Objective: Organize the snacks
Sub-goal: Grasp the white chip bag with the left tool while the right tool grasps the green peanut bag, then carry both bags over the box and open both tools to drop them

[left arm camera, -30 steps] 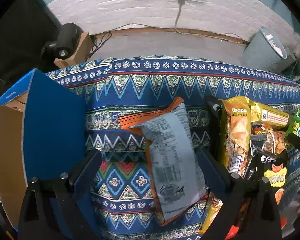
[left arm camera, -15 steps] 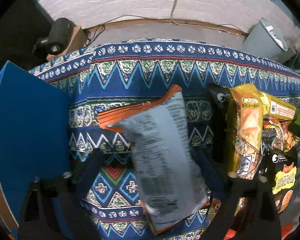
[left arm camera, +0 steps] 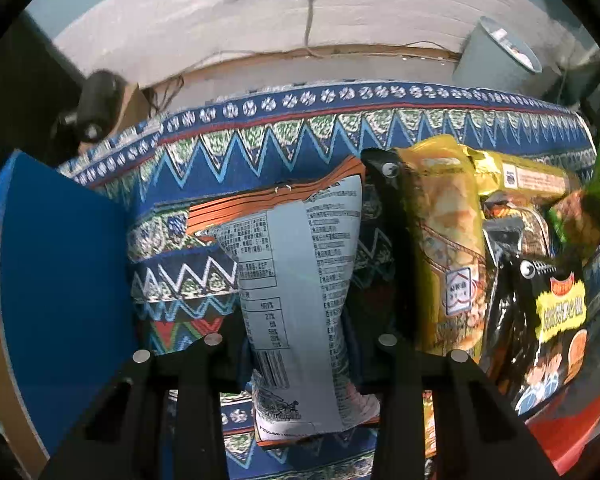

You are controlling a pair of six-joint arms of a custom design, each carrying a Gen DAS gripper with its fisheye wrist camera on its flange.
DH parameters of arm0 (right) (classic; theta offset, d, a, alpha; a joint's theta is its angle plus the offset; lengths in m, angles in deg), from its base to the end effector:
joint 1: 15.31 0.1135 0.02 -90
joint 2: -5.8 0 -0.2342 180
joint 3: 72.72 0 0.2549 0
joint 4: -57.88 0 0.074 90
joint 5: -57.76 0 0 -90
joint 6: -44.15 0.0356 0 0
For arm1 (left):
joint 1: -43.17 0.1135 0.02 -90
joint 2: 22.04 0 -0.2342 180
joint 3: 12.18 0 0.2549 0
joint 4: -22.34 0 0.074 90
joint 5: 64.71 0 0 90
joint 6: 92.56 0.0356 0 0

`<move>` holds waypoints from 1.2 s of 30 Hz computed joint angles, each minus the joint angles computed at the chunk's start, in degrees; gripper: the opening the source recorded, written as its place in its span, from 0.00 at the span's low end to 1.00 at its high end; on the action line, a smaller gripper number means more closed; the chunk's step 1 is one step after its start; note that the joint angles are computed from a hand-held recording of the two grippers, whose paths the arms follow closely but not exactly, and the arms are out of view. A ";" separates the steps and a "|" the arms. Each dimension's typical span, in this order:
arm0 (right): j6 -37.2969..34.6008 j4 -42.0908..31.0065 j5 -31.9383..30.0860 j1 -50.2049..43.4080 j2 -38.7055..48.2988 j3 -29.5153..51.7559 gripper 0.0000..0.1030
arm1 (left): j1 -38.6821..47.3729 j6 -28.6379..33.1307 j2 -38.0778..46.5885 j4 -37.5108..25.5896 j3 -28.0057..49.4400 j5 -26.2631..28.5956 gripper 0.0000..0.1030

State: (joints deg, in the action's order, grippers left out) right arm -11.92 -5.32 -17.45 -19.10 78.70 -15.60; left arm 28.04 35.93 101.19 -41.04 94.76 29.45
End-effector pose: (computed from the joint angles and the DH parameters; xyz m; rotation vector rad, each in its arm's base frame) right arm 0.2161 -0.0234 0.1616 0.9637 2.7097 -0.2883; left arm 0.3977 -0.1102 0.1302 1.3392 2.6285 -0.0509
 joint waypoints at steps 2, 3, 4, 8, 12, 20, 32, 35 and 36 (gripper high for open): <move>-0.11 -1.42 2.03 1.48 -1.17 0.93 0.46 | -0.05 0.42 -2.46 0.62 -2.13 0.31 0.35; -0.14 -1.70 2.54 1.99 -1.42 1.30 0.46 | 0.06 0.71 -3.58 1.18 -3.14 0.53 0.35; -0.08 -2.39 3.26 2.85 -1.72 1.99 0.46 | 0.15 1.10 -5.09 1.87 -4.51 0.78 0.35; 0.80 -5.36 6.96 6.98 -1.66 4.84 0.46 | 0.98 3.02 -10.79 4.72 -9.38 1.62 0.35; 2.46 -7.79 8.75 10.60 -1.81 7.04 0.46 | 2.34 4.64 -16.06 5.28 -12.58 3.31 0.35; 6.54 -15.15 12.39 19.59 -2.89 13.82 0.46 | 5.55 9.10 -21.97 5.19 -13.81 6.99 0.35; 11.00 -21.29 14.77 31.82 2.16 27.45 0.46 | 13.41 17.62 -30.33 2.43 -14.19 14.42 0.35; 11.21 -21.76 15.24 33.97 4.97 30.93 0.46 | 15.78 19.07 -30.77 2.23 -13.64 15.79 0.35; 11.06 -21.65 15.29 34.60 6.01 32.09 0.46 | 16.31 19.21 -30.69 2.30 -13.42 16.09 0.35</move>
